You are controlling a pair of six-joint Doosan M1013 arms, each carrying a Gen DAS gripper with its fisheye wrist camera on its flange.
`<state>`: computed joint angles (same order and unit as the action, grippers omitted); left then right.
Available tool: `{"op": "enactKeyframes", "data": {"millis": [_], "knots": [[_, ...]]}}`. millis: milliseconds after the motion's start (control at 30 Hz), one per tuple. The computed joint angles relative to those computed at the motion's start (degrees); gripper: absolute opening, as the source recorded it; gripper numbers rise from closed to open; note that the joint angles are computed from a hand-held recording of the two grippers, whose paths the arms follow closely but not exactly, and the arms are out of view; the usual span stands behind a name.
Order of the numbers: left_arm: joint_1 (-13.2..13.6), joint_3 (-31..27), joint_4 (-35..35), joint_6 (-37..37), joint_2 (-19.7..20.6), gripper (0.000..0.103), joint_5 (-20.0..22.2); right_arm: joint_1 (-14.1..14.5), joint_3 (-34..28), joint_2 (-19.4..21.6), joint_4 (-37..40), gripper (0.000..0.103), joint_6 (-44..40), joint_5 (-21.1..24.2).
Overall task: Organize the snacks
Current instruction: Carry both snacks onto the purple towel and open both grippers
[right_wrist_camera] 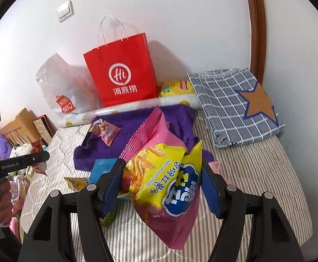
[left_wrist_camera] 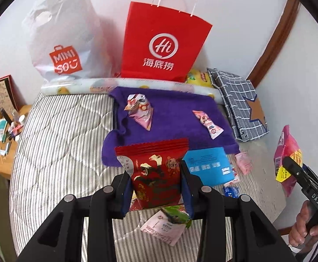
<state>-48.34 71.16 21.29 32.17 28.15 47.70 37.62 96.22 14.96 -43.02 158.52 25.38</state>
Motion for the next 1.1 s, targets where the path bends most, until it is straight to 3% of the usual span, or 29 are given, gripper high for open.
{"op": "enactKeyframes", "data": {"millis": [433,1100], "knots": [[1.08,-3.67,-1.81,2.66,2.51,0.036,1.47,-1.54,-3.24,2.17,3.11,0.066,-3.93,-0.65],[5.98,-10.7,-7.53,8.32,8.72,0.036,3.85,-5.98,-17.73,12.95,18.98,0.066,-24.29,-0.92]]}}
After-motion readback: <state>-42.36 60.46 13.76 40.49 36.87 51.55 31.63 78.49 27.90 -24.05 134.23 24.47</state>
